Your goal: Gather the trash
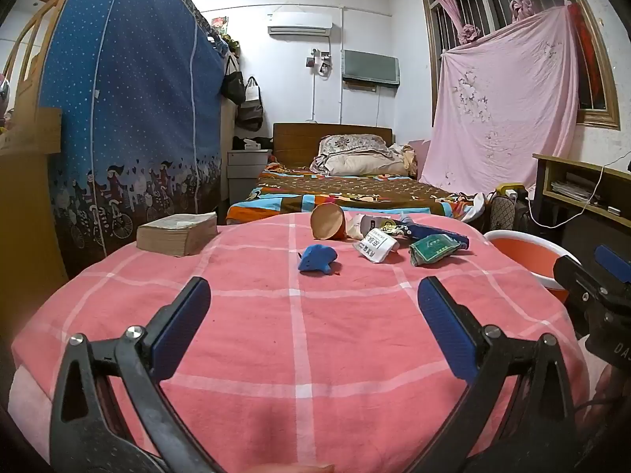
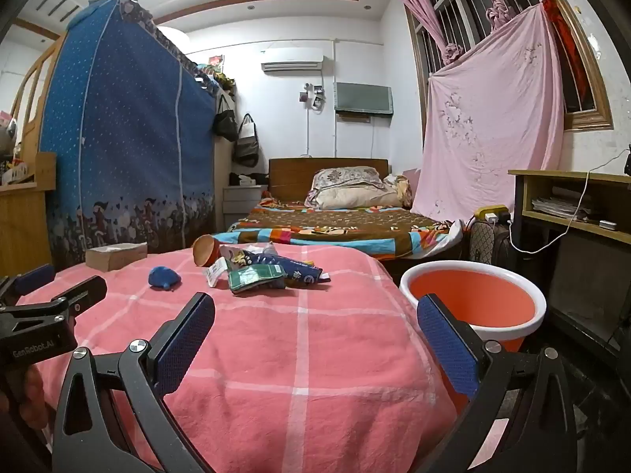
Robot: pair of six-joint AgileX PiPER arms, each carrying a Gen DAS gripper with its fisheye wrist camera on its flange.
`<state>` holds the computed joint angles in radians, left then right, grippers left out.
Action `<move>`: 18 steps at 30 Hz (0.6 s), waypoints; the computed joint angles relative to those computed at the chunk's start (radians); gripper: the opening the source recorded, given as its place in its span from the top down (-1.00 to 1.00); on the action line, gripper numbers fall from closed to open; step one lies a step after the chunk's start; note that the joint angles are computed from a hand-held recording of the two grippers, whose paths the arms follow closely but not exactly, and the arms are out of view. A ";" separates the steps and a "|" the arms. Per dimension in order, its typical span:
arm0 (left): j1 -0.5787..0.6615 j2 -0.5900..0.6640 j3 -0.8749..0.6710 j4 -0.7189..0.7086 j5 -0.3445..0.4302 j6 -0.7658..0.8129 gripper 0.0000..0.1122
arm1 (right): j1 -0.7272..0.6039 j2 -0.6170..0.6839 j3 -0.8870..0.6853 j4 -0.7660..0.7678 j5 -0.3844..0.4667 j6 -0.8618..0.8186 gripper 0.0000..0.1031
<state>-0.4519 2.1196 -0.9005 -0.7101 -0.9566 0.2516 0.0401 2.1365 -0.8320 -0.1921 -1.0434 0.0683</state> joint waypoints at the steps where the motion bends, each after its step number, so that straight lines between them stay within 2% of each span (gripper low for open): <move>1: 0.000 0.000 0.000 0.000 0.001 0.001 -0.57 | 0.000 0.001 0.001 0.001 -0.004 -0.001 -1.00; 18: -0.002 0.002 -0.001 -0.005 -0.008 0.008 -0.57 | 0.002 0.004 -0.002 0.002 -0.008 0.001 -1.00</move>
